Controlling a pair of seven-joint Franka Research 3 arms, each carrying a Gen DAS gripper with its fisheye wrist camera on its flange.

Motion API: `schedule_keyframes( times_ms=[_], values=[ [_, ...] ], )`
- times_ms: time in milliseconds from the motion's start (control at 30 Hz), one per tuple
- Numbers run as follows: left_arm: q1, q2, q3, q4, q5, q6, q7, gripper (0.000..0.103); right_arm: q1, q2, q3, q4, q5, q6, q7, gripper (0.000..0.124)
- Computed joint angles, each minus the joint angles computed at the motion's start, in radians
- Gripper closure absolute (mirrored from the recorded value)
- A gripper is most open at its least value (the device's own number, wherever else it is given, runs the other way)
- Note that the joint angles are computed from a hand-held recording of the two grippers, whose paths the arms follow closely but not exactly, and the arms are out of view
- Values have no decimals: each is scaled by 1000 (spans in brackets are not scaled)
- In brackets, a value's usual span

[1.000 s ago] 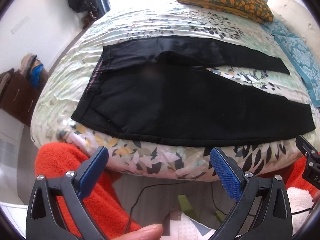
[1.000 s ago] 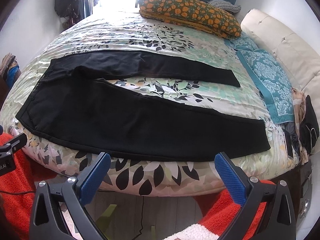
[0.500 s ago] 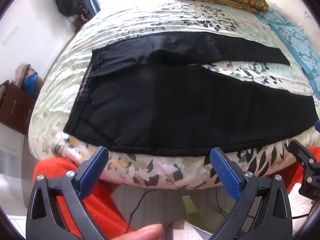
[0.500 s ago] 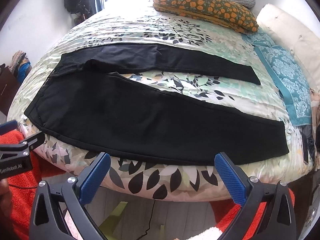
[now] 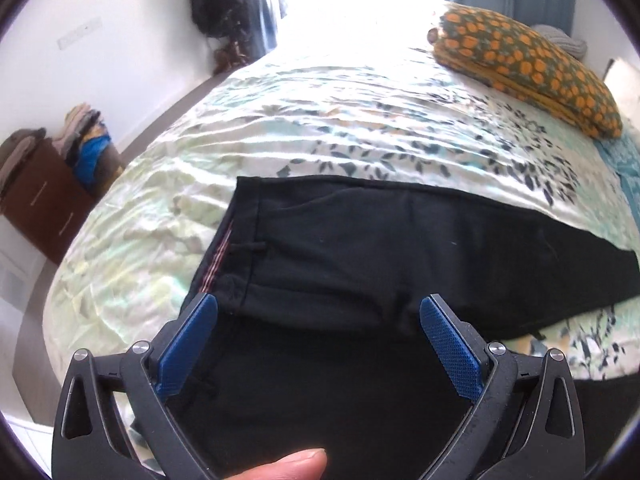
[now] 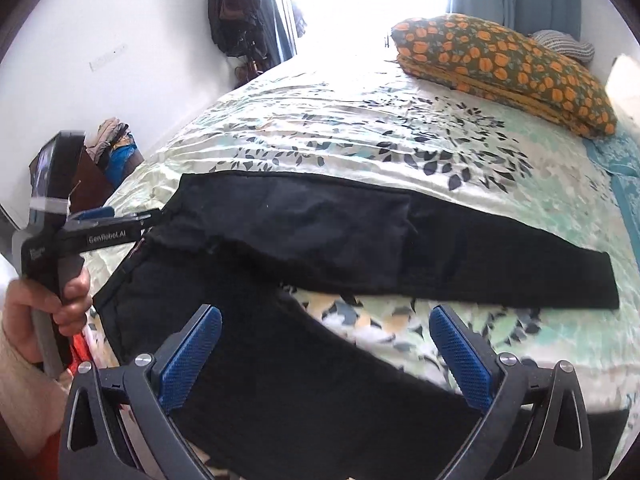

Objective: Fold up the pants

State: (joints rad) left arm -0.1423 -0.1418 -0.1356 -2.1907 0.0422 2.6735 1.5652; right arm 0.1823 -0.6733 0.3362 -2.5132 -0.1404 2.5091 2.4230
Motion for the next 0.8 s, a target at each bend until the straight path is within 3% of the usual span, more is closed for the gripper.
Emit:
schedule_keyframes(
  times_ms=[100,200,267,333,400,467,633,667,700,733,800],
  values=[
    [3,44,12,-19,-38,42,43,1,17,206,-130,100,39,100,-185,21],
    [12,60,6,-49,-22,67,70,1,50,459,-254,287,174,108,-411,21],
    [16,72,-1,-51,1,63,75,1,64,621,-305,434,310,65,-593,22],
    [16,80,-6,-49,4,69,83,1,47,771,-314,587,412,-10,-748,44],
    [13,84,-9,-46,-19,71,100,1,44,893,-316,715,347,-56,-788,55],
    [8,88,-10,-41,-55,72,124,1,48,996,-315,838,295,-113,-840,56],
    [7,98,-18,-36,-57,70,131,1,22,1137,-293,1026,340,-276,-1007,61],
    [8,98,-20,-37,-51,71,128,1,16,1144,-289,1041,356,-302,-1029,69],
    [8,100,-21,-38,-46,74,124,1,14,1151,-290,1059,361,-319,-1044,97],
    [8,101,-22,-39,-40,75,120,1,14,1150,-291,1067,364,-328,-1060,108],
    [9,103,-24,-40,-24,74,102,1,30,1150,-298,1084,333,-367,-1091,116]
  ],
)
